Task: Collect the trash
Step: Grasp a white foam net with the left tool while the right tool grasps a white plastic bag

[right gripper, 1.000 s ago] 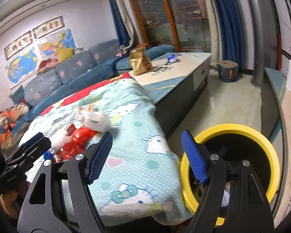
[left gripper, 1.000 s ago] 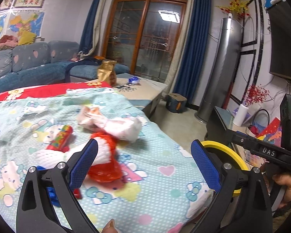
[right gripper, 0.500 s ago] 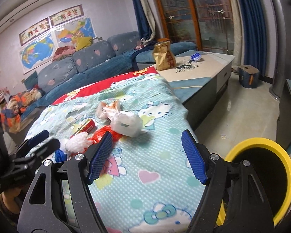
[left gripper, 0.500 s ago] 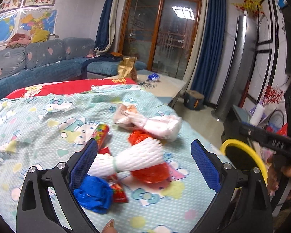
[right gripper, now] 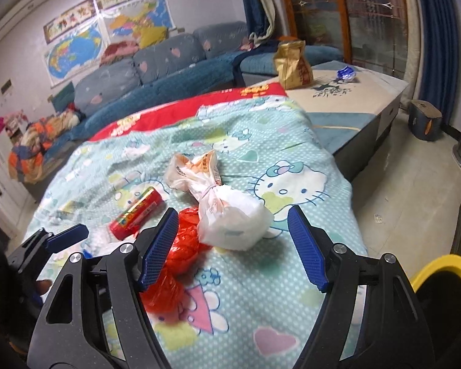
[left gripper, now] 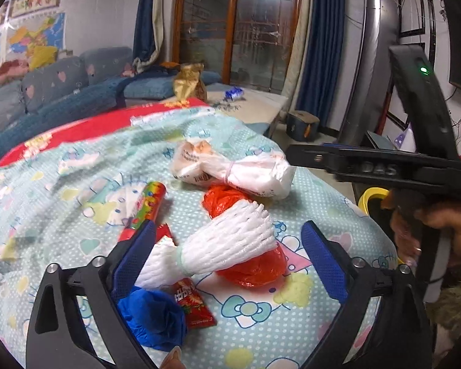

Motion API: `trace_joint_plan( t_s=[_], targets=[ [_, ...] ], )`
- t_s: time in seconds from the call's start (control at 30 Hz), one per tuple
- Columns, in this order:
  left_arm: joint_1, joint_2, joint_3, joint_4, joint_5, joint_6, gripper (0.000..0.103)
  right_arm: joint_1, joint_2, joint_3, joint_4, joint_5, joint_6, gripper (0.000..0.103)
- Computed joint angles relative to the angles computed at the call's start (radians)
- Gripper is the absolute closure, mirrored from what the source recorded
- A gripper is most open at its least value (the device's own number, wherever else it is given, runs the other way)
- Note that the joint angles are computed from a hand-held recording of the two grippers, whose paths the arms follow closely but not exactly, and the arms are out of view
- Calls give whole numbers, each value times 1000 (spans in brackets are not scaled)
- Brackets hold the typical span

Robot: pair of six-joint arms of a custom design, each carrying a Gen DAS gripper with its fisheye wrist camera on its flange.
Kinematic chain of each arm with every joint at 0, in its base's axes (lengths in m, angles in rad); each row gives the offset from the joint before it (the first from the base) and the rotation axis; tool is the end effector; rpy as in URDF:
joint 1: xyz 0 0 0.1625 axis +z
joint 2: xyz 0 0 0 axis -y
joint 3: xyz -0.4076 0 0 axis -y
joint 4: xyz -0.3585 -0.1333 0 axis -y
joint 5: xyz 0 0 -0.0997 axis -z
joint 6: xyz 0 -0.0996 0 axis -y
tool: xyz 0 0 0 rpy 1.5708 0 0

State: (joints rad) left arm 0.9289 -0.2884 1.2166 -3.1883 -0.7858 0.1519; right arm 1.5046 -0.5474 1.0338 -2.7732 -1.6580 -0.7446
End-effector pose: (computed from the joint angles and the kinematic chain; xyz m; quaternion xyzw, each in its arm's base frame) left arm -0.2723 -0.7045 0.0005 0.2170 0.8520 -0.3902 0.2735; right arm 0.0711 -0.8118 0.1976 0.2969 -0.8875 0.3056 0.1756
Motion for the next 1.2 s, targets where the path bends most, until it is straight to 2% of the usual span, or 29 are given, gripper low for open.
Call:
trace_joint_plan(
  t_s=[0.1,0.23,0.4,0.43,0.5,0.57,0.67,0.93,1.2],
  targets=[
    [10,5,-22,45,-6,-25,19,3,40,-68,50,-30,0,44],
    [18,7,-26,69,-17,-45,35,5,77,-119,98,-63,2,55],
    [20,6,-22,69,-30,-49,45,-10,63,-81,73,-32,14,67],
    [20,6,-21,70,-31,-50,53,-11,62,-78,66,-30,15,68],
    [20,7,-21,72,-33,-57,60,-15,56,-62,49,-24,25,72],
    [19,7,-17,65,-37,-60,74,-20,46,-43,31,-10,42,74],
    [17,4,-8,37,-50,-53,80,-27,28,-15,7,17,63,78],
    [5,-27,30,-147,-86,-28,83,-35,-35,93,-149,93,106,82],
    [-4,-72,34,-213,-137,-27,83,-48,-99,182,-246,135,142,84]
  ],
)
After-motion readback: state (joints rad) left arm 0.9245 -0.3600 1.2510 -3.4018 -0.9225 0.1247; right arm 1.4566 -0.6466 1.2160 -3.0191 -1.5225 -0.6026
